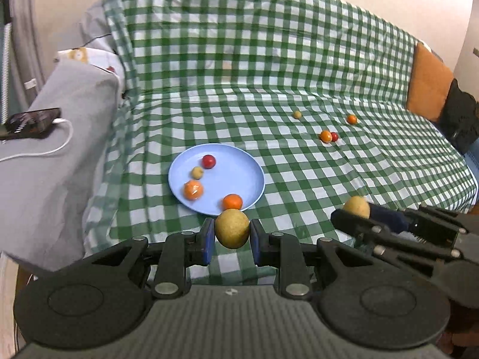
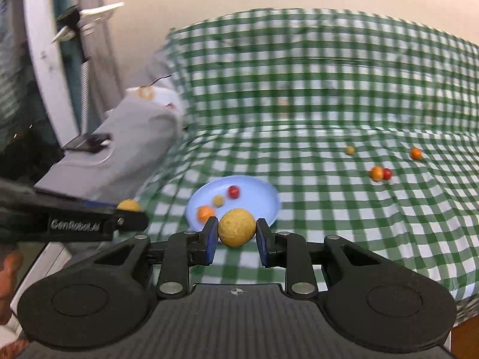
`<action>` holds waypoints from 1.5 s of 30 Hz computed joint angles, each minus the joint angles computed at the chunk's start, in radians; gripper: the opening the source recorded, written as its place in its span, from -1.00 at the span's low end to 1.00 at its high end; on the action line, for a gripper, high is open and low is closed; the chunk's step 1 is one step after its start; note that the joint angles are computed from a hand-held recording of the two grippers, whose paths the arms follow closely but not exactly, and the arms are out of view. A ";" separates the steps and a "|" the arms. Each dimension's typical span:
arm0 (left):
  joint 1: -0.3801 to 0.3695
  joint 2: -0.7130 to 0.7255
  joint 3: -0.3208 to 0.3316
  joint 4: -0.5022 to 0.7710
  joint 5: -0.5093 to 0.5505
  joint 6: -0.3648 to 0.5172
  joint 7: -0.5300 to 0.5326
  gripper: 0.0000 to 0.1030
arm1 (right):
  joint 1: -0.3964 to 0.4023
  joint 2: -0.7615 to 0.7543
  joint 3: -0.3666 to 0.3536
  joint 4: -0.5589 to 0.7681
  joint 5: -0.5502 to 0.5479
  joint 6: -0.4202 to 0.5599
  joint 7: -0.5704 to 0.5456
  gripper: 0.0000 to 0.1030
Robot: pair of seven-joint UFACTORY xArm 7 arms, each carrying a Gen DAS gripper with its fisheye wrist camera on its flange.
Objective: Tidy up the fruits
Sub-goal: 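Carry both held fruits over the blue plate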
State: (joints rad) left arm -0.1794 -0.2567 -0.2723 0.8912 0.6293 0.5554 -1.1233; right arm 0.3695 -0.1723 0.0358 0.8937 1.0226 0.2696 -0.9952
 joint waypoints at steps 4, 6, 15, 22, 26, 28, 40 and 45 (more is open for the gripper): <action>0.007 -0.074 -0.027 -0.053 0.021 0.004 -0.049 -0.47 | 0.034 -0.060 -0.006 -0.045 0.029 -0.021 -0.055 -0.45; 0.017 -0.092 -0.042 -0.065 0.031 0.000 -0.071 -0.47 | 0.049 -0.079 -0.016 -0.056 0.041 -0.034 -0.071 -0.45; 0.042 -0.137 -0.065 -0.098 0.013 -0.010 -0.099 -0.47 | 0.093 -0.107 -0.046 -0.078 0.020 -0.046 -0.078 -0.45; 0.061 -0.137 -0.060 -0.112 -0.004 -0.041 -0.087 -0.47 | 0.096 -0.095 -0.046 -0.076 -0.017 -0.053 -0.041 -0.45; 0.071 -0.130 -0.062 -0.110 -0.007 -0.050 -0.081 -0.47 | 0.095 -0.083 -0.043 -0.071 -0.043 -0.055 -0.023 -0.45; 0.073 -0.130 -0.065 -0.111 -0.007 -0.049 -0.083 -0.47 | 0.096 -0.077 -0.043 -0.067 -0.049 -0.058 -0.019 -0.45; 0.068 -0.043 -0.028 -0.058 -0.019 -0.098 -0.023 -0.47 | 0.068 -0.043 -0.031 -0.046 -0.122 -0.078 0.051 -0.45; 0.057 0.013 -0.006 -0.009 -0.014 -0.108 0.012 -0.47 | 0.052 -0.035 -0.028 -0.046 -0.169 -0.092 0.111 -0.45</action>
